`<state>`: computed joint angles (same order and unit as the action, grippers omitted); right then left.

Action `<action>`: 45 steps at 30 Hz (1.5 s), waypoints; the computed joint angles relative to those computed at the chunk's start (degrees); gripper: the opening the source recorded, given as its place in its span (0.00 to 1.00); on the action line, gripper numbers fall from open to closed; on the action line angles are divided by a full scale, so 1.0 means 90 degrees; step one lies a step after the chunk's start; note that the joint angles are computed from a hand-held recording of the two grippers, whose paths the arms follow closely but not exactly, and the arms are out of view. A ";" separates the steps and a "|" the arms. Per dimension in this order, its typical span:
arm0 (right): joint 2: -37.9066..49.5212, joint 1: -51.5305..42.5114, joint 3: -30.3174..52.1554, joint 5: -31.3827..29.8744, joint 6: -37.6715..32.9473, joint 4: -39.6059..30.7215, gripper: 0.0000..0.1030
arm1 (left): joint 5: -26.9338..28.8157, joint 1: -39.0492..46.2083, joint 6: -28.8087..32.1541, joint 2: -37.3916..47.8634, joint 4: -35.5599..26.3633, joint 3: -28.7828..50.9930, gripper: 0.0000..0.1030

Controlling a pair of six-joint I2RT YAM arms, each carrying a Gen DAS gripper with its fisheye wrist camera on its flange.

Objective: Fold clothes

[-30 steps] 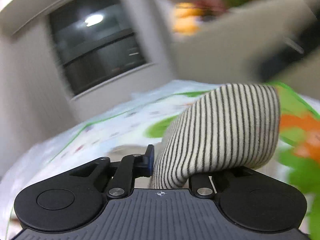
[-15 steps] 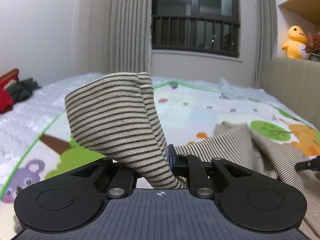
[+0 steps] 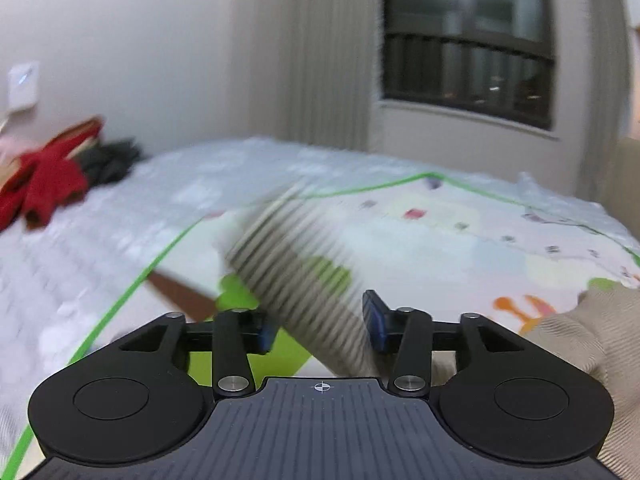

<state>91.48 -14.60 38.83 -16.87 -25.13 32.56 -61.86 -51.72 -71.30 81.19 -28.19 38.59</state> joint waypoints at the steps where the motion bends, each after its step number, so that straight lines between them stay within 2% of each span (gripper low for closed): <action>1: -0.0029 -0.0133 -0.0022 -0.0027 0.0128 -0.0051 0.25 | 0.0100 -0.0100 -0.0384 -0.0002 -0.0282 0.0008 0.54; 3: -0.0154 -0.0654 -0.0013 -0.0546 0.0502 -0.0644 0.29 | 0.0382 -0.0491 -0.0976 -0.0201 -0.0608 -0.0054 0.58; 4: -0.0203 -0.1001 0.0006 -0.0955 0.0602 -0.1075 0.29 | 0.0521 -0.0828 -0.1156 -0.0409 -0.0555 -0.0171 0.62; 5: -0.0247 -0.1419 0.0000 -0.1456 0.0526 -0.1584 0.29 | 0.0665 -0.1157 -0.1108 -0.0527 -0.0200 -0.0288 0.66; 7: -0.0290 -0.2329 -0.0046 -0.2481 -0.0057 -0.2825 0.30 | 0.0985 -0.1662 -0.0540 -0.0431 0.0845 -0.0307 0.84; 9: -0.0168 -0.3056 -0.0067 -0.3216 -0.0897 -0.3939 0.34 | 0.1584 -0.1988 0.0304 0.0050 0.2088 -0.0169 0.89; 11: 0.0016 -0.3637 -0.0149 -0.3562 -0.1854 -0.4865 0.35 | 0.1943 -0.2197 0.0434 0.0805 0.2347 0.0329 0.91; 12: 0.0135 -0.3780 -0.0248 -0.3603 -0.2141 -0.4978 0.35 | 0.2127 -0.2283 0.0510 0.1171 0.2439 0.0604 0.91; 14: 0.0340 -0.3936 -0.0500 -0.3667 -0.2473 -0.4853 0.35 | 0.2001 -0.2469 0.0186 0.2110 0.1561 0.1597 0.91; 18: 0.0612 -0.4201 -0.0624 -0.4063 -0.2553 -0.4603 0.35 | 0.2545 -0.2648 -0.0236 0.2800 0.1424 0.2325 0.92; 20: 0.0584 -0.4294 -0.0690 -0.4197 -0.2451 -0.4498 0.37 | 0.2541 -0.2716 -0.0476 0.3131 0.1095 0.2661 0.92; 22: 0.0551 -0.4379 -0.0734 -0.4324 -0.2433 -0.4493 0.45 | 0.2428 -0.2846 -0.0652 0.3373 0.0659 0.3039 0.92; 24: 0.0652 -0.4465 -0.0632 -0.4421 -0.3033 -0.5029 0.52 | 0.2377 -0.2946 -0.0725 0.3511 0.0507 0.3212 0.92; 27: 0.0706 -0.4591 -0.0600 -0.4521 -0.4085 -0.5585 0.53 | 0.2318 -0.2942 -0.0530 0.3809 0.0375 0.3528 0.92; 29: 0.0765 -0.4711 -0.0501 -0.4573 -0.4694 -0.5951 0.45 | 0.2340 -0.2979 -0.0363 0.3951 0.0359 0.3714 0.91; 31: 0.0979 -0.4829 -0.0139 -0.4535 -0.5108 -0.6469 0.19 | 0.2381 -0.2997 -0.0282 0.4110 0.0251 0.3980 0.91; 32: 0.1136 -0.4877 0.0115 -0.4505 -0.5277 -0.6823 0.12 | 0.2397 -0.2991 -0.0239 0.4162 0.0241 0.4076 0.91; 33: 0.1340 -0.4924 0.0433 -0.4472 -0.5418 -0.7290 0.04 | 0.2403 -0.2992 -0.0234 0.4205 0.0251 0.4139 0.90; 35: 0.1691 -0.5064 0.0967 -0.4435 -0.5820 -0.8213 0.03 | 0.2362 -0.2999 -0.0258 0.4257 0.0222 0.4238 0.83; 37: 0.1763 -0.5213 0.1082 -0.4414 -0.6375 -0.8730 0.03 | 0.2246 -0.3041 -0.0427 0.4313 0.0066 0.4349 0.66; 38: 0.1724 -0.5264 0.0998 -0.4406 -0.6556 -0.8763 0.03 | 0.2158 -0.3061 -0.0566 0.4347 -0.0088 0.4395 0.60; 40: 0.1563 -0.5334 0.0727 -0.4414 -0.6623 -0.8548 0.04 | 0.2014 -0.3093 -0.0791 0.4360 -0.0296 0.4403 0.41; 42: 0.1372 -0.5388 0.0454 -0.4485 -0.6323 -0.8096 0.05 | 0.1937 -0.3116 -0.0922 0.4255 -0.0249 0.4224 0.34; 43: 0.1314 -0.5396 0.0402 -0.4522 -0.6173 -0.7981 0.07 | 0.1925 -0.3124 -0.0952 0.4187 -0.0190 0.4132 0.32; 44: 0.1274 -0.5386 0.0388 -0.4541 -0.5986 -0.7910 0.17 | 0.1925 -0.3119 -0.0960 0.4128 -0.0132 0.4053 0.31; 45: 0.1257 -0.5354 0.0423 -0.4539 -0.5758 -0.7896 0.34 | 0.1921 -0.3113 -0.0957 0.4075 -0.0072 0.3982 0.30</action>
